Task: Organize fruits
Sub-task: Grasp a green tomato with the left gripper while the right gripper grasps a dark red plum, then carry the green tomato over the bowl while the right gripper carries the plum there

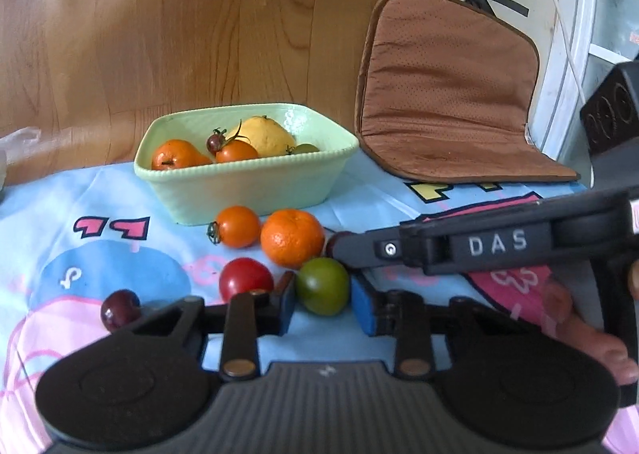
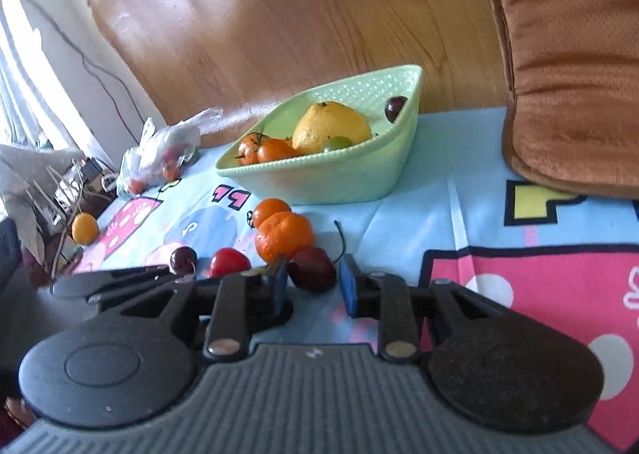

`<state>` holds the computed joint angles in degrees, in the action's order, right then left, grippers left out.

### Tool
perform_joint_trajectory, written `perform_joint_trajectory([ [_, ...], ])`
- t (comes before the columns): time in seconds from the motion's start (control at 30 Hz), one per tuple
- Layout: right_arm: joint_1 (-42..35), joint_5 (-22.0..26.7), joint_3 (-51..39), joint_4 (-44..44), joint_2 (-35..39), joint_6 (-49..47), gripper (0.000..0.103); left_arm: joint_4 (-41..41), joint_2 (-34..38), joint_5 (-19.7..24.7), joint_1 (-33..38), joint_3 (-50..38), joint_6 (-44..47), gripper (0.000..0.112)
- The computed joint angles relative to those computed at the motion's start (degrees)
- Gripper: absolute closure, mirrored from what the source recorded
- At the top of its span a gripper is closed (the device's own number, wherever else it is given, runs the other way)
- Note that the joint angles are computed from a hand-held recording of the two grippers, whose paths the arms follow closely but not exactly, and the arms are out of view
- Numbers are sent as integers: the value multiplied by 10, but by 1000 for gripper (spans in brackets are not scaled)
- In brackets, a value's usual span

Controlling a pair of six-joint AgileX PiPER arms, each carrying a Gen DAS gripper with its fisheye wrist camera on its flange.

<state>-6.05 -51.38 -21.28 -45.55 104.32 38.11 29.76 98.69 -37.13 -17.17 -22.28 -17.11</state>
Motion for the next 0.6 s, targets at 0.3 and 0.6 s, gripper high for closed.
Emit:
perform_joint_trajectory([
  [0.3, 76, -132, 122, 209, -52, -207, 75, 49, -76, -39, 42, 64, -21, 83],
  [0.6, 43, -20, 21, 175, -121, -113, 75, 189, -58, 61, 80, -146, -209, 83],
])
